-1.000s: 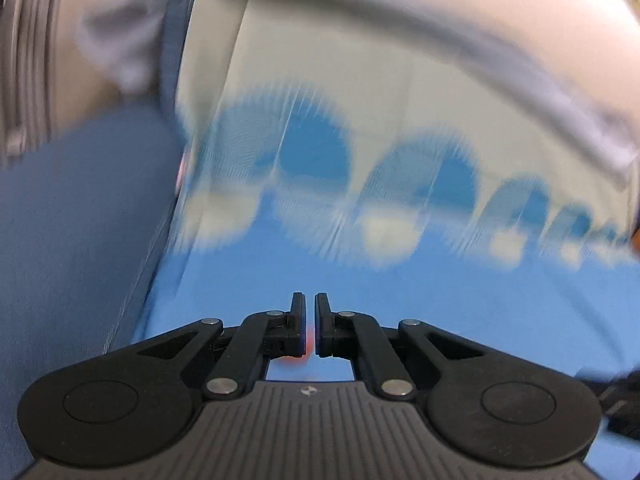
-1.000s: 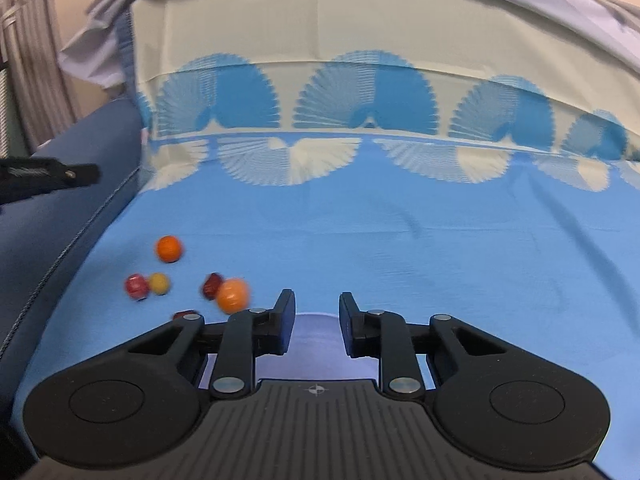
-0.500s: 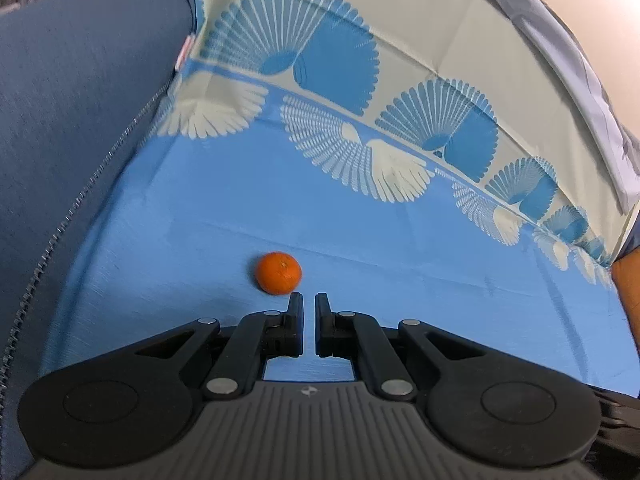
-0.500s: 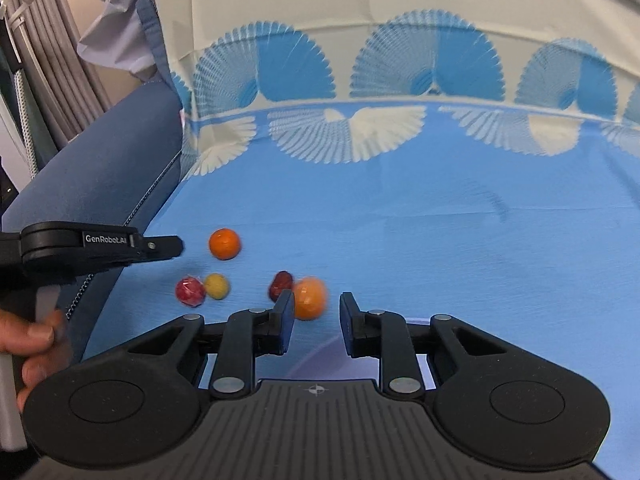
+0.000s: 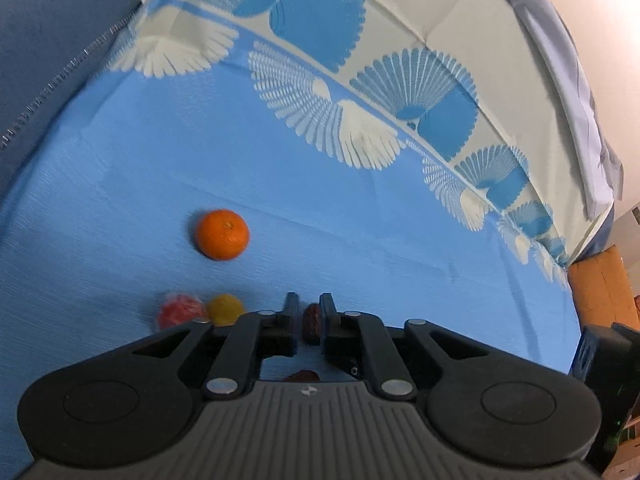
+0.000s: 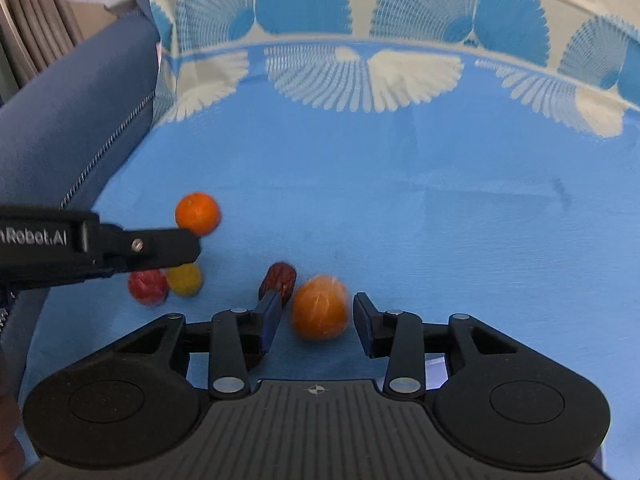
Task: Organize fruits
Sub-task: 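Grasp a red date with the left tool while the right grasps a wrapped orange, then carry the red date and wrapped orange over the lavender plate with both tools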
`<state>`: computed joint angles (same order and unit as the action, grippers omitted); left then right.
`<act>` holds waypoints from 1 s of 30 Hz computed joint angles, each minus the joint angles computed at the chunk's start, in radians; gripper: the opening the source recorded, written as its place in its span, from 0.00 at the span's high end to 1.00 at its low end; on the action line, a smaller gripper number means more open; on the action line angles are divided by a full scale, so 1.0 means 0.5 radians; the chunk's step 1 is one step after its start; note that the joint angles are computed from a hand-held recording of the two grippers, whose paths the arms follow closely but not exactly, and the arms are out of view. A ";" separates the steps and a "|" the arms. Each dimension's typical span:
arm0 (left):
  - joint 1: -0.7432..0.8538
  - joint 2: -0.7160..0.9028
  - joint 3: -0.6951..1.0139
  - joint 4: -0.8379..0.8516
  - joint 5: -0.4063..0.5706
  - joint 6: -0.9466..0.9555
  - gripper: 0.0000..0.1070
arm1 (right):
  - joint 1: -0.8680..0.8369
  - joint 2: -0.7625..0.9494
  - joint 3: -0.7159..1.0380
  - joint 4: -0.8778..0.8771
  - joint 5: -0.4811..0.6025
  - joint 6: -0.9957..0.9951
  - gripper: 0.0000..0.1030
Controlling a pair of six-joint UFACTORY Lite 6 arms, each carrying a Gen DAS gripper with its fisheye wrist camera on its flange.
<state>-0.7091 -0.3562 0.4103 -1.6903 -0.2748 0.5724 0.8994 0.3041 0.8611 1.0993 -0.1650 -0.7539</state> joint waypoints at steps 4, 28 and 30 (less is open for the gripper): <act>0.025 0.238 0.135 0.297 0.073 -0.190 0.80 | -0.005 0.001 0.004 0.078 -0.019 -0.119 0.67; -0.089 0.674 0.488 -0.447 -0.227 0.706 0.81 | -0.079 -0.057 -0.053 0.496 -0.142 -0.530 0.67; -0.096 0.763 0.565 -0.654 -0.238 0.954 0.81 | -0.076 -0.047 -0.048 0.492 -0.140 -0.537 0.67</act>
<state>-0.7571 0.0252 0.6928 -2.0173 -0.3938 1.0495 0.8616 0.2806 0.8370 1.3453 -0.2349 -1.0223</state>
